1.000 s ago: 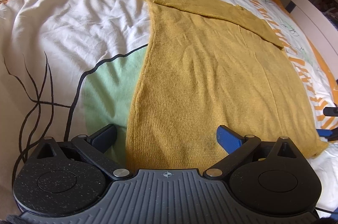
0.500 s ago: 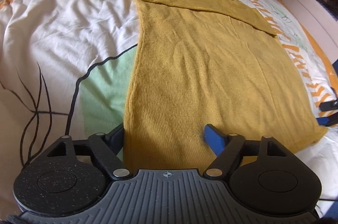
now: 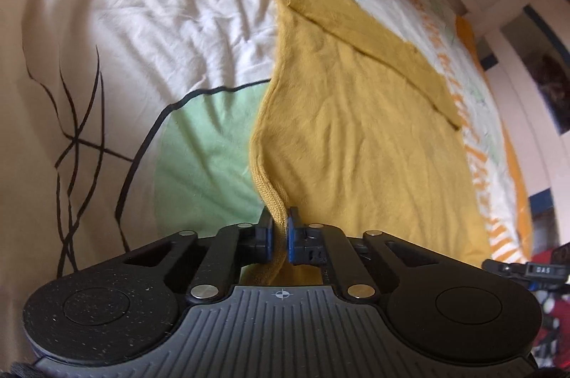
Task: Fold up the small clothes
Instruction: 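Grasp the hem with the right tool while the left tool grasps the hem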
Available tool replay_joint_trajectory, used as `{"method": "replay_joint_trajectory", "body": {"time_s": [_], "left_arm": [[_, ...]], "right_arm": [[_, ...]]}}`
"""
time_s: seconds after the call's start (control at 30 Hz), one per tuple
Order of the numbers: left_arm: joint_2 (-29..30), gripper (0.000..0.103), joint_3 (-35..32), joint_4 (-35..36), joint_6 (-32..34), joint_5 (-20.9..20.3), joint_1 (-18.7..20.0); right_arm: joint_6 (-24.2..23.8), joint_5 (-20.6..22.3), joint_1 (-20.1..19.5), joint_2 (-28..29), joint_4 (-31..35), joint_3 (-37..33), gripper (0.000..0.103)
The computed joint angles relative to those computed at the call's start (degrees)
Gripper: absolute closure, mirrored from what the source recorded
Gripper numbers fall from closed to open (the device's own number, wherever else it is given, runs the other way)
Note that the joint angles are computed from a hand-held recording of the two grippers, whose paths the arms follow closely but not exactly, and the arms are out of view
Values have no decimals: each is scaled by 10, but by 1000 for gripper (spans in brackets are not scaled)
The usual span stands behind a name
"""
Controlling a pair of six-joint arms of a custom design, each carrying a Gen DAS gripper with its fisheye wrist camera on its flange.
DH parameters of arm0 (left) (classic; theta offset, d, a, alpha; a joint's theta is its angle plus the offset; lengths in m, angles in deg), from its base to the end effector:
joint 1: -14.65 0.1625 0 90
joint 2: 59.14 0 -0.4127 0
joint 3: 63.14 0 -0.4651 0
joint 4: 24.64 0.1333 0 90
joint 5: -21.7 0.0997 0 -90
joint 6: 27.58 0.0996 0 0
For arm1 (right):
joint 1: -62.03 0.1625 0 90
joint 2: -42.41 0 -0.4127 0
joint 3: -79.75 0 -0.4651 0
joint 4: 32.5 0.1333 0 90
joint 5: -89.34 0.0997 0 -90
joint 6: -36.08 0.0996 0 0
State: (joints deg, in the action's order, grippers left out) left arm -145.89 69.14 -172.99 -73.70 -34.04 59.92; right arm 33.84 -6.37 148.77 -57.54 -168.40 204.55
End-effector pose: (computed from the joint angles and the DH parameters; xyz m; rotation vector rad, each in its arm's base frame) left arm -0.1925 -0.4634 0.1845 -0.1290 2.7588 -0.8236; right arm 0.0959 -0.4856 0.3169 -0.0541 -2.9762 0.5453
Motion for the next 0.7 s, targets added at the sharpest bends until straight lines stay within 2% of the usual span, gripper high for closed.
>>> {"method": "replay_joint_trajectory", "body": {"time_s": [0.2, 0.37, 0.47, 0.6, 0.7], "left_arm": [[13, 97, -19, -60, 35, 8, -9], [40, 97, -53, -132, 78, 19, -2], [67, 97, -84, -181, 109, 24, 11], [117, 98, -137, -235, 170, 40, 27], [150, 99, -178, -253, 187, 30, 48]], "right_arm": [[-12, 80, -13, -5, -109, 17, 83], [-7, 139, -20, 21, -191, 2, 83], [1, 157, -18, 52, -235, -22, 83], [4, 157, -13, 106, -290, -68, 86], [14, 151, -14, 147, -323, -104, 86]]}}
